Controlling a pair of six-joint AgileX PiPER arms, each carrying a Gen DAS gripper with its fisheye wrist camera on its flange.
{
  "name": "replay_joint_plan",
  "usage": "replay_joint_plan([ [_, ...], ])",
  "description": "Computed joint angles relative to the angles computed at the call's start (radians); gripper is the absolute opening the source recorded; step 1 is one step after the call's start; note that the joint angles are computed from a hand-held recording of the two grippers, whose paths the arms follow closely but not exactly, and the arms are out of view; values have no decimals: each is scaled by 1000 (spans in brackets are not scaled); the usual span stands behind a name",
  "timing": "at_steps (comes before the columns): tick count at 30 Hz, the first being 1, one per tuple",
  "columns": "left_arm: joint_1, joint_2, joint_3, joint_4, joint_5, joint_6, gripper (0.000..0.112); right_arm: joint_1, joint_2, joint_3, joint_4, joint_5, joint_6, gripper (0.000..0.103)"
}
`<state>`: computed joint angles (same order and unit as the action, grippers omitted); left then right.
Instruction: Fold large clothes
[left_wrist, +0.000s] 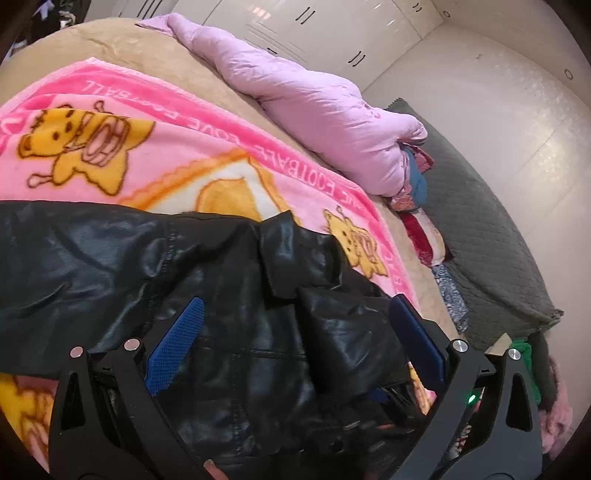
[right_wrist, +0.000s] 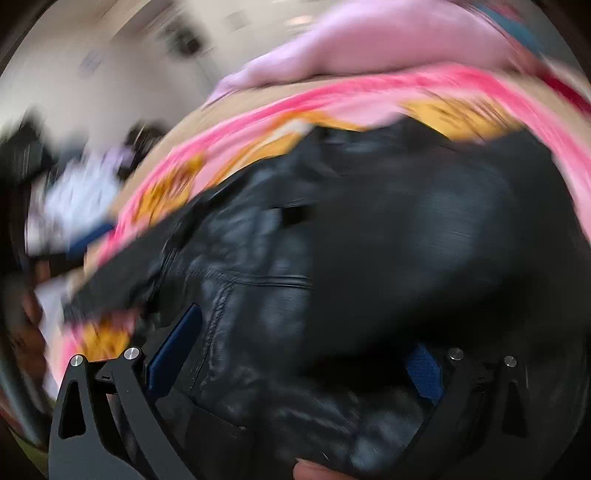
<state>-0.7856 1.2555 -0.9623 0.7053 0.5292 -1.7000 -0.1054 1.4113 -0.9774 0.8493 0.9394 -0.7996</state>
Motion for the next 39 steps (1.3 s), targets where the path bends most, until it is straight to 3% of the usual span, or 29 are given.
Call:
replay_joint_plan([
  [2,-12,-14,19,21,2,-33,93,-130,-22,38,90,3,26,99],
  [4,-27,-28,35,45,5,-71,93,-177,-46,58,162,-35,-13,99],
  [6,-45,-48,52,72,13,-116,93,-191,-73,75,242,-79,-88,99],
  [9,-75,-85,64,116,52,-161,93,-178,-98,80,351,-53,-221,99],
  [14,-142,-181,84,199,194,-240,93,-129,-139,67,428,124,-475,99],
  [16,-143,-211,100,206,207,-256,93,-113,-130,63,414,212,-520,99],
  [19,-134,-256,134,200,212,-281,93,-91,-121,63,383,264,-543,99],
  [23,-64,-253,180,127,102,-249,93,-113,-132,58,351,262,-544,99],
  [25,-38,-216,186,71,66,-205,93,-130,-131,36,334,220,-496,99],
  [30,79,-49,205,-226,-151,71,93,-240,-46,-63,318,131,-398,99],
  [33,101,51,186,-286,-181,109,94,-305,12,-133,264,35,-329,99],
  [35,92,114,155,-231,-142,36,93,-350,71,-189,232,-1,-296,99],
  [37,53,159,103,-155,-53,-30,78,-402,138,-256,191,-18,-225,99],
  [38,25,184,71,-95,7,-52,40,-422,165,-281,186,-17,-201,99],
  [39,7,183,57,-58,27,-62,26,-437,191,-299,185,-20,-184,99],
])
